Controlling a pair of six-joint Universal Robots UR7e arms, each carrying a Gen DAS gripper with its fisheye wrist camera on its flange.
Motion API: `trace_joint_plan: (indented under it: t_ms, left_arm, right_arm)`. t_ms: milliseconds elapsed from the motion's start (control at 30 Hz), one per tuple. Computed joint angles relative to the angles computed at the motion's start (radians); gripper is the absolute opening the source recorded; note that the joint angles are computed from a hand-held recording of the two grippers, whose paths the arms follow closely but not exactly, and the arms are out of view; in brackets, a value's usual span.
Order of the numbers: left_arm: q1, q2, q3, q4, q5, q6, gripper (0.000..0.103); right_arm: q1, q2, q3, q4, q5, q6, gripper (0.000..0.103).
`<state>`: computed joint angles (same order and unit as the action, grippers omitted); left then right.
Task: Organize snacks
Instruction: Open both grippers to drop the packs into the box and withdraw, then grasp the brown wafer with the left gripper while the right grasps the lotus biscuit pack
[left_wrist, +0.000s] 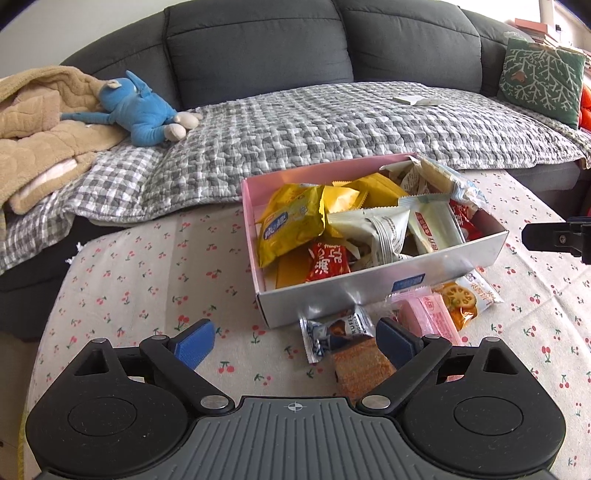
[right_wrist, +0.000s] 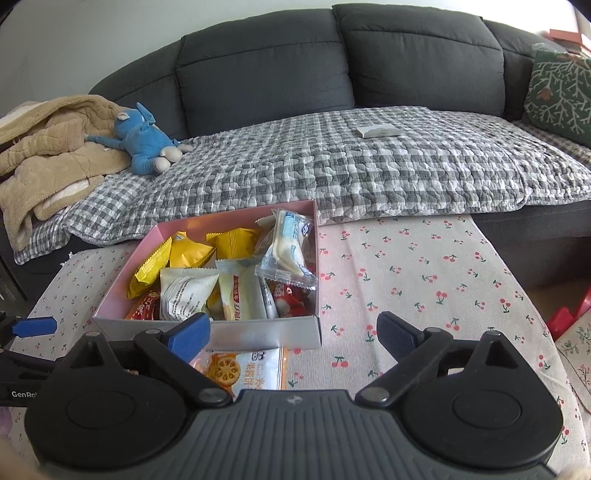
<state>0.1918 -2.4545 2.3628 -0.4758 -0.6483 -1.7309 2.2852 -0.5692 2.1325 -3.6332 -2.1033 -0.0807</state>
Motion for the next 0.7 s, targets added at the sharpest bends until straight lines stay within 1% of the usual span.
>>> trace_joint_plan:
  t_ms: [67, 167, 233, 267, 367, 533, 633, 667, 700]
  left_arm:
    - [-0.046, -0.027, 0.003, 0.047, -0.035, -0.041, 0.096]
    - [-0.142, -0.099, 0.011, 0.13, -0.109, -0.088, 0.096]
    - [-0.18, -0.141, 0.017, 0.161, -0.145, -0.084, 0.095]
    - [-0.187, -0.155, 0.022, 0.173, -0.156, -0.081, 0.095]
    - [-0.166, -0.192, 0.033, 0.157, -0.153, -0.043, 0.095]
    - [-0.115, -0.237, 0.043, 0.054, -0.102, 0.033, 0.093]
    - [-0.046, -0.239, 0.06, -0.058, -0.044, 0.103, 0.093]
    - [-0.024, -0.239, 0.067, -0.094, -0.03, 0.128, 0.091]
    - [0.012, -0.238, 0.078, -0.151, -0.007, 0.166, 0.088]
  right_arm:
    - [0.001, 0.002, 0.012, -0.004, 0.001, -0.01, 0.098]
    - [0.005, 0.009, 0.026, -0.017, -0.002, -0.045, 0.098]
    - [0.009, 0.009, 0.035, -0.013, -0.004, -0.064, 0.098]
    - [0.009, 0.009, 0.038, -0.011, -0.002, -0.073, 0.098]
    - [0.01, 0.017, 0.042, -0.021, -0.008, -0.105, 0.1]
    - [0.007, 0.038, 0.039, -0.002, -0.014, -0.13, 0.1]
    - [0.0, 0.047, 0.034, 0.008, -0.008, -0.136, 0.1]
    - [-0.004, 0.051, 0.032, 0.01, -0.006, -0.134, 0.1]
    - [-0.008, 0.053, 0.029, 0.011, -0.005, -0.131, 0.1]
